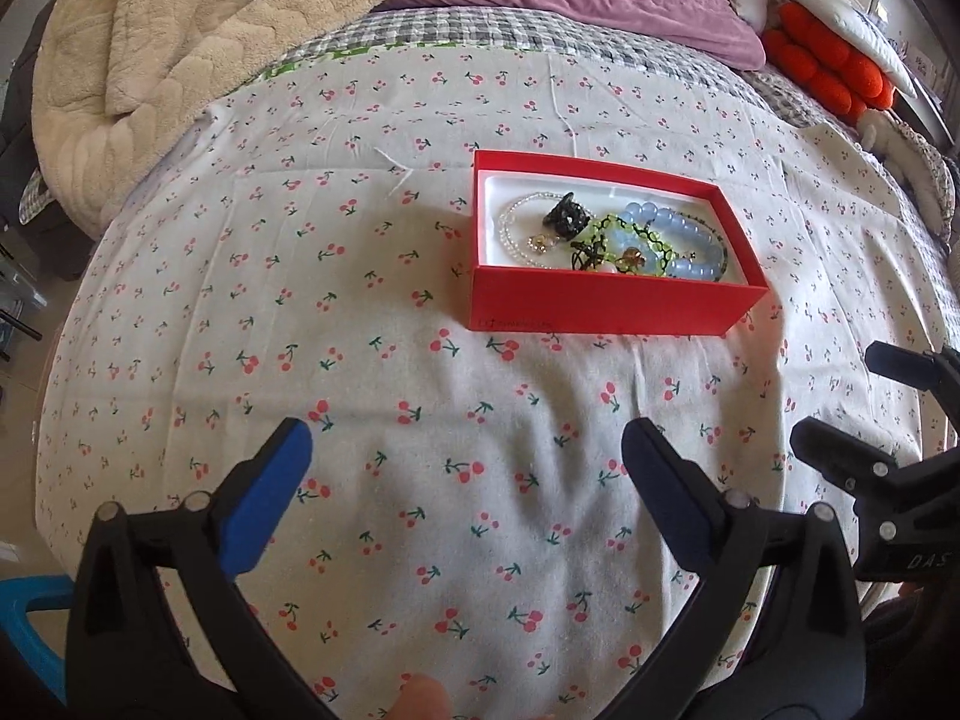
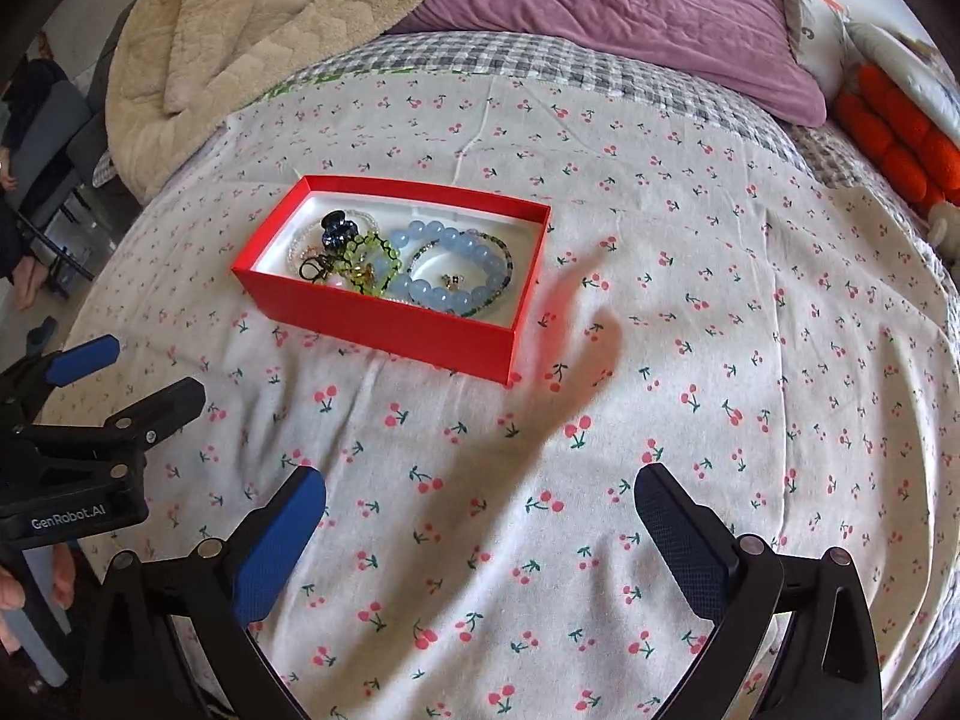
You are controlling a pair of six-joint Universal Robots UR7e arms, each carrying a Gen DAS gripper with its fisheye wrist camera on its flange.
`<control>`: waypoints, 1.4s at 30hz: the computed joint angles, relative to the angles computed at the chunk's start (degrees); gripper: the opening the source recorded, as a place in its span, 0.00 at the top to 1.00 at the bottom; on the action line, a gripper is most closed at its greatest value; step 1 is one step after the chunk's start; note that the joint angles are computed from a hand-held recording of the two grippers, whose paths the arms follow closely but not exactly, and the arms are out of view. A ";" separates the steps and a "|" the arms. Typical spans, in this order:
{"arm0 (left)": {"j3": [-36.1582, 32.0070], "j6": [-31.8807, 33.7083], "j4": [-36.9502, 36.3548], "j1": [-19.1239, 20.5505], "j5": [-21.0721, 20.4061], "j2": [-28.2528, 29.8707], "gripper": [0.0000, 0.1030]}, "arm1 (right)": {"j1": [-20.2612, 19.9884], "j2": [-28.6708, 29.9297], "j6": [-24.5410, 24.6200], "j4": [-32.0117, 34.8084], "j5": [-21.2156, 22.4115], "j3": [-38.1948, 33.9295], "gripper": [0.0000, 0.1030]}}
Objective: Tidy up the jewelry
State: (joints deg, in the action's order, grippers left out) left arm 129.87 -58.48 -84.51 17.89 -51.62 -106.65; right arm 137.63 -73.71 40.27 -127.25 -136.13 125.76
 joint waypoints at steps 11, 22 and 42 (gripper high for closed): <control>0.35 0.43 -0.23 -0.36 -0.92 0.03 0.00 | -0.70 1.34 -0.48 -0.17 0.25 -0.39 0.00; 0.44 1.12 -0.90 -0.29 -1.70 0.67 0.00 | -0.79 1.19 -0.27 -0.11 0.62 -0.39 0.00; 0.33 -0.19 -0.31 -0.63 -1.06 0.51 0.00 | -0.79 1.08 0.28 -0.24 0.78 -0.34 0.00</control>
State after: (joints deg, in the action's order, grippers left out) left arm 130.20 -58.67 -84.82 17.26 -52.68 -106.14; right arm 136.84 -72.63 40.55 -127.49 -135.36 125.42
